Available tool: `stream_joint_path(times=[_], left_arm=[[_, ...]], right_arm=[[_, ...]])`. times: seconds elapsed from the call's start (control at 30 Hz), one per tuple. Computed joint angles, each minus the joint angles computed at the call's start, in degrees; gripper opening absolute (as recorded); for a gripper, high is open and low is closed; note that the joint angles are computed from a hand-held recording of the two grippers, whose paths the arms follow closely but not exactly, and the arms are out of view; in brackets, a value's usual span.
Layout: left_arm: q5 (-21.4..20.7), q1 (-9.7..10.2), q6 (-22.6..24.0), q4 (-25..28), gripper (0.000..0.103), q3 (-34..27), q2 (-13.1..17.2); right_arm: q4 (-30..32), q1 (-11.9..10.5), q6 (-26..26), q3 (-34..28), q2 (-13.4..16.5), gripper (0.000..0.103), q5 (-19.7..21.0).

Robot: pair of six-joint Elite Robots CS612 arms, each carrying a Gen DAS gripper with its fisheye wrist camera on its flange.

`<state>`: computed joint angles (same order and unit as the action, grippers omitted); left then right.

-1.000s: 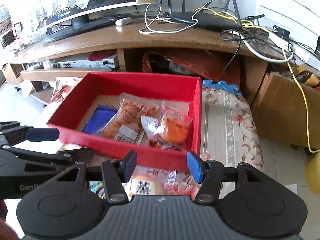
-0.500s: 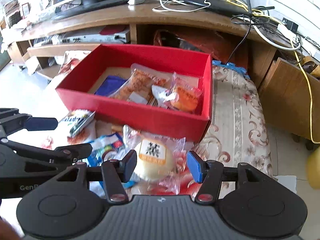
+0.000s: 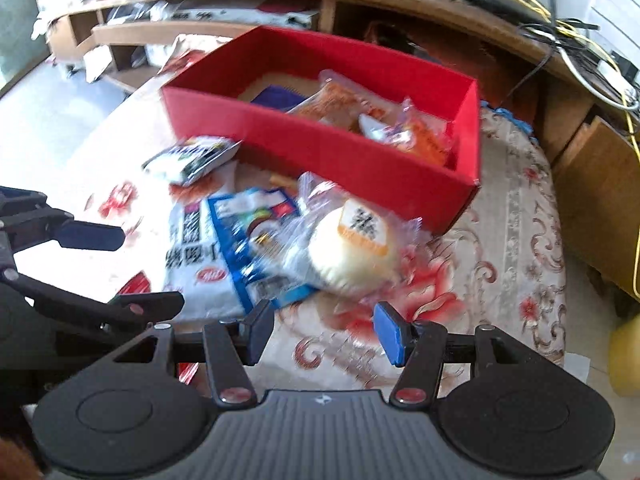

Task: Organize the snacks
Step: 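Move the left gripper back to the red Trolli candy bag, then close the left gripper on the red Trolli candy bag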

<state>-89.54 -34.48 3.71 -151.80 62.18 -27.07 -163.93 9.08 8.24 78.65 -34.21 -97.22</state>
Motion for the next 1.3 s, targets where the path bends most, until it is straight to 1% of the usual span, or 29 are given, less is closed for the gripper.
stream_joint_path(times=[0.1,0.17,0.23,0.27,0.37,0.5,0.57,0.63,0.67,0.77,0.8,0.87,0.93,1.03,1.1,1.17,1.23,1.3], left_arm=[[-1.39,0.45,-2.64,1.51,0.074,0.44,-0.3],[-2.5,0.76,-4.35,1.68,0.078,1.06,-0.63],[-3.82,1.03,-5.84,1.12,0.084,2.07,-1.16],[-4.69,1.16,-6.39,0.75,0.084,2.74,-1.51],[-6.17,1.26,-7.81,0.35,0.085,4.35,-2.3],[-8.1,1.25,-10.52,2.68,0.086,4.24,-2.11],[-9.04,1.53,-13.89,3.64,0.086,3.37,-1.52],[-10.85,2.1,-18.98,3.16,0.088,2.45,-0.89],[-11.0,2.2,-19.97,3.34,0.088,2.02,-0.66],[-9.17,1.7,-21.07,2.89,0.093,1.38,-0.23],[-8.85,1.54,-20.86,3.09,0.095,1.09,-0.05],[-7.51,1.18,-19.92,3.31,0.095,0.93,0.06],[-4.93,0.69,-18.67,3.61,0.097,0.96,0.03],[-2.49,0.51,-17.15,4.08,0.097,1.69,-0.36],[0.0,0.42,-16.12,4.32,0.093,2.53,-0.76],[-0.54,0.68,-16.56,4.25,0.092,2.88,-0.96],[-0.69,0.82,-17.58,3.89,0.092,2.97,-0.97],[-1.81,1.0,-18.98,3.51,0.093,2.92,-0.86]], right_arm=[[0.5,0.21,-1.25,0.15,-0.04,0.064,0.52],[0.63,0.16,-1.51,0.36,-0.16,0.064,1.4],[0.41,0.19,-1.49,0.55,-0.26,0.065,1.39],[0.09,0.14,-1.37,0.74,-0.35,0.067,1.56],[-0.66,0.16,-1.54,1.08,-0.58,0.068,1.84],[-1.13,0.39,-2.13,1.24,-0.73,0.068,1.47],[-1.59,0.4,-2.3,1.46,-0.85,0.069,1.53],[-1.99,0.39,-2.33,1.7,-0.95,0.069,1.28],[-2.06,0.36,-2.18,1.8,-1.0,0.069,1.08],[-2.64,0.18,-0.95,1.93,-1.06,0.069,0.05],[-2.68,0.08,-0.59,1.95,-1.08,0.069,0.01],[-2.69,0.02,-0.52,2.01,-1.14,0.069,0.15],[-2.55,0.03,-1.06,2.08,-1.18,0.069,0.31],[-2.37,0.04,-1.65,2.28,-1.28,0.069,0.52],[-2.75,-0.02,-1.73,2.58,-1.46,0.069,0.7],[-3.28,-0.05,-1.7,2.8,-1.57,0.07,0.74],[-3.6,-0.05,-1.8,2.91,-1.64,0.07,0.84],[-3.64,0.02,-1.92,2.85,-1.62,0.07,0.82]])
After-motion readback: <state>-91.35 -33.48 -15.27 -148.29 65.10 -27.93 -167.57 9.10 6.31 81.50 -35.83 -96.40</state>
